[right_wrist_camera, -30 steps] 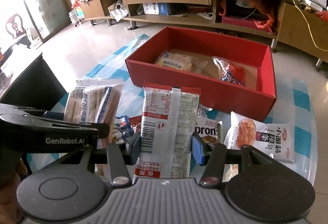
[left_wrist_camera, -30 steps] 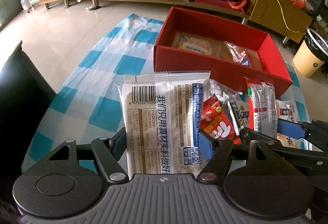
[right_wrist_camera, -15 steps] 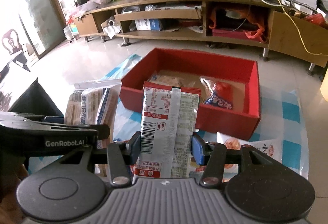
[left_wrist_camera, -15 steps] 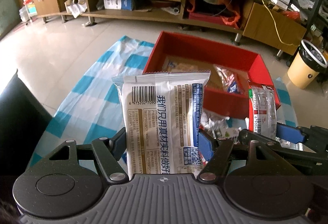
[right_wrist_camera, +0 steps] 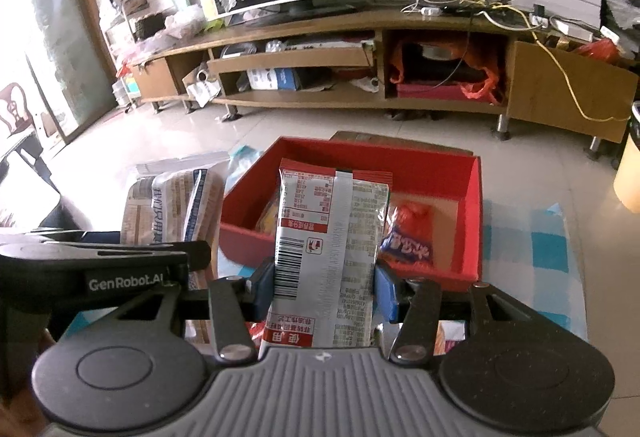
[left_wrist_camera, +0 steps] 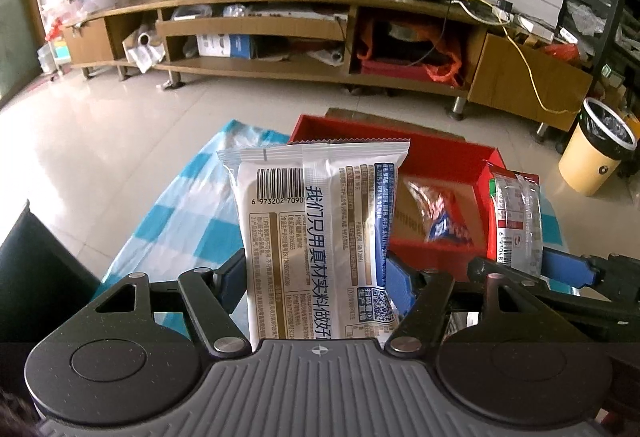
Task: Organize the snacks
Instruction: 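Carry the biscuit bag and sausage pack over the red box with both grippers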
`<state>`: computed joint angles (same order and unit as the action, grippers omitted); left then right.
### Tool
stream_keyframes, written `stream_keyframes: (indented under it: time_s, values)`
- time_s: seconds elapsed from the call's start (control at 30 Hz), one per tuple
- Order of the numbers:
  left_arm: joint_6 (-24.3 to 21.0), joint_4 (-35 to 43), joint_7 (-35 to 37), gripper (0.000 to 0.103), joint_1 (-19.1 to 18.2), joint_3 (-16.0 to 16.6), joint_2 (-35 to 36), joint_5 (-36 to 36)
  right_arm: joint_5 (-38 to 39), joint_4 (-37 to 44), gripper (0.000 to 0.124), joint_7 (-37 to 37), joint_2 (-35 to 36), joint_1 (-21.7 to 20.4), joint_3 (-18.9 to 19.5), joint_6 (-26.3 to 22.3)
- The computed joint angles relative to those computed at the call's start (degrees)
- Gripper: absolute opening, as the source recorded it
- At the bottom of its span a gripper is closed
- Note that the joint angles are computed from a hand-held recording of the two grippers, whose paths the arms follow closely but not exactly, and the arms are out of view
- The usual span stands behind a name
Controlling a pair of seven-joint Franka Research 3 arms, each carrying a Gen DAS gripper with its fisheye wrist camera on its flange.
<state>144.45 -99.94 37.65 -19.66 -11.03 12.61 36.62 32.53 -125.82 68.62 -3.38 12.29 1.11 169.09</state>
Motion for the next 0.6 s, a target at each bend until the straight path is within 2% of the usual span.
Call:
stream_keyframes:
  time_s: [0.6]
  values:
    - [-1.8,13.3,2.0,0.074,-2.7,2.3,9.3,1.6,-5.2,8.7,0.049,5.8,6.9,-2.5,-0.2,0.4]
